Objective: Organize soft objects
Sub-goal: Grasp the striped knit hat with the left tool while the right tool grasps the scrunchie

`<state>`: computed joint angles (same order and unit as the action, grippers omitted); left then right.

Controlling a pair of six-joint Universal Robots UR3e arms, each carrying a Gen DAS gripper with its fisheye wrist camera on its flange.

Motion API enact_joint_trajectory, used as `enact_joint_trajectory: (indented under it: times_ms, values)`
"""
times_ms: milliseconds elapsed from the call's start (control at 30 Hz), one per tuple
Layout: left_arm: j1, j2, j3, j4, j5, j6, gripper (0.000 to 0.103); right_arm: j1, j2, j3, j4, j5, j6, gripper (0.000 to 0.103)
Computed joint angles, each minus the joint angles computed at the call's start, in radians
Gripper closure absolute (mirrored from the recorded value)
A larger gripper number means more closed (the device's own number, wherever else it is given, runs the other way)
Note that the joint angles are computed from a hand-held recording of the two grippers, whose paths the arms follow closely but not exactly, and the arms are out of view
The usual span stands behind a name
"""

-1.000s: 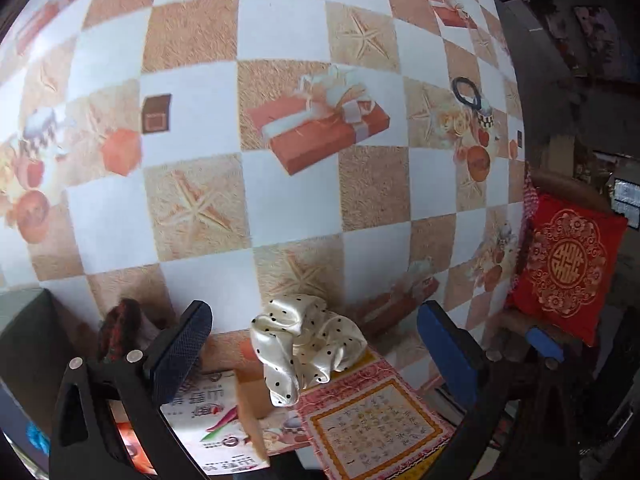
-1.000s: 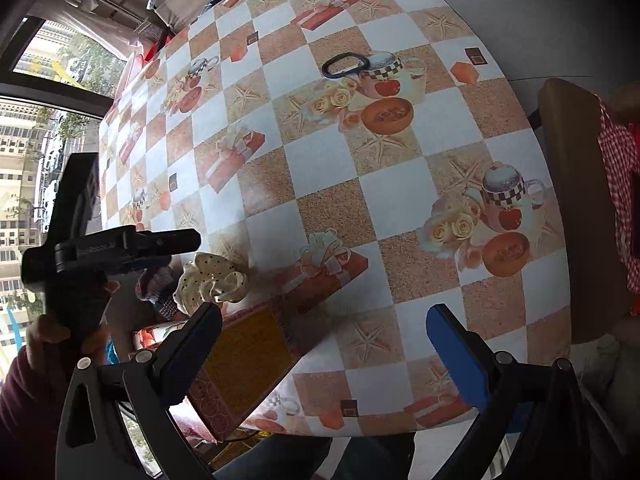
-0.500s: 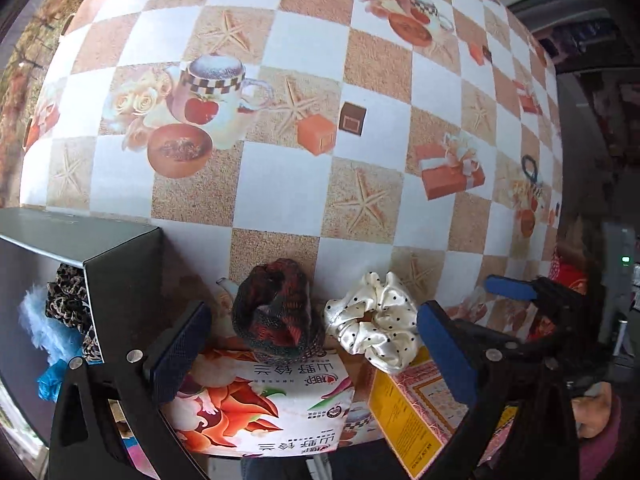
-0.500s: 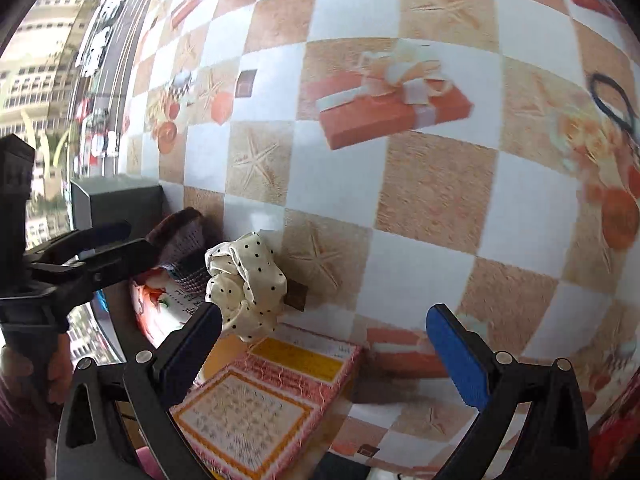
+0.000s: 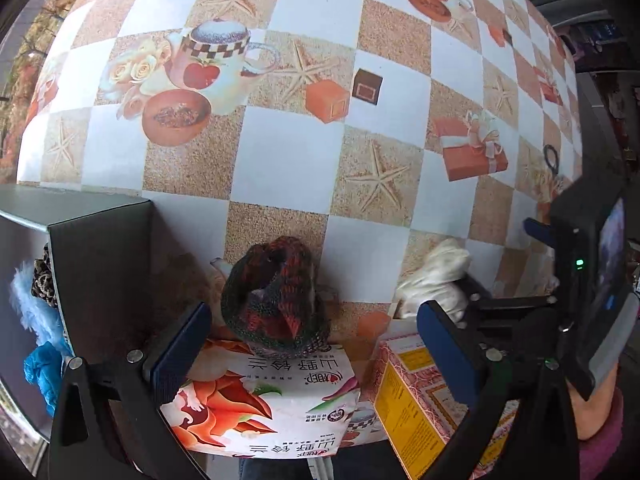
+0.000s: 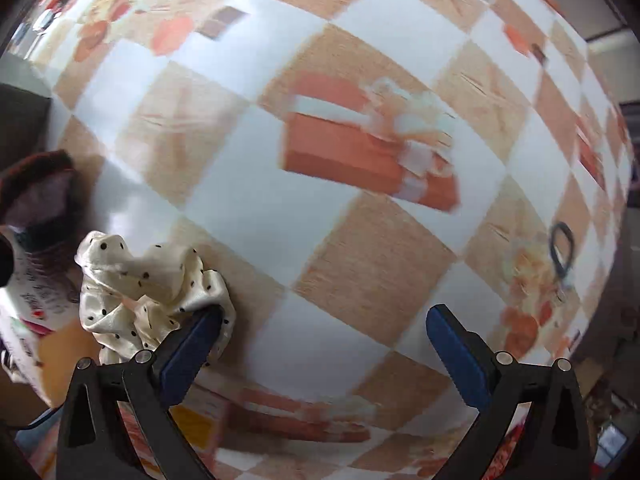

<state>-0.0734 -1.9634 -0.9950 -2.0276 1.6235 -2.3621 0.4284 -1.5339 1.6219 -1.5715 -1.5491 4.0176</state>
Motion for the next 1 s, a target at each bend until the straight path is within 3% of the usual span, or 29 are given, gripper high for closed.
enact_joint_trajectory:
  times_ms: [133, 267, 400, 500, 567, 600, 667, 867, 1000]
  values:
    - [-0.051, -0.013, -0.080, 0.072, 0.086, -0.074, 0.001, -0.036, -0.322, 0.321, -0.020, 0.064, 0.210, 0.000]
    - [-0.087, -0.066, -0.088, 0.053, 0.149, -0.137, 0.001, 0.029, -0.541, 0.444, 0.112, 0.077, 0.466, 0.000]
    - [-0.108, -0.088, -0.102, 0.031, 0.131, -0.152, 0.007, 0.221, -0.713, 0.519, 0.070, 0.071, 0.883, 0.000]
    - [-0.138, -0.051, -0.124, 0.037, 0.040, -0.091, 0.010, 0.469, -0.697, 0.536, -0.085, -0.019, 1.276, 0.000]
    - [-0.180, -0.003, -0.170, 0.094, 0.007, -0.028, 0.010, 0.597, -0.629, 0.487, -0.122, -0.105, 1.453, 0.000]
    - [-0.206, 0.033, -0.218, 0.158, 0.017, -0.008, 0.010, 0.630, -0.608, 0.463, -0.128, -0.145, 1.480, 0.000]
    - [-0.235, 0.075, -0.276, 0.225, 0.029, 0.021, 0.010, 0.601, -0.589, 0.432, -0.134, -0.176, 1.396, 0.000]
    - [-0.238, 0.142, -0.386, 0.309, 0.057, 0.016, 0.010, 0.247, -0.628, 0.511, -0.195, -0.090, 0.899, 0.000]
    - [-0.214, 0.159, -0.432, 0.361, 0.063, 0.037, 0.010, 0.104, -0.596, 0.575, -0.256, -0.013, 0.715, 0.000]
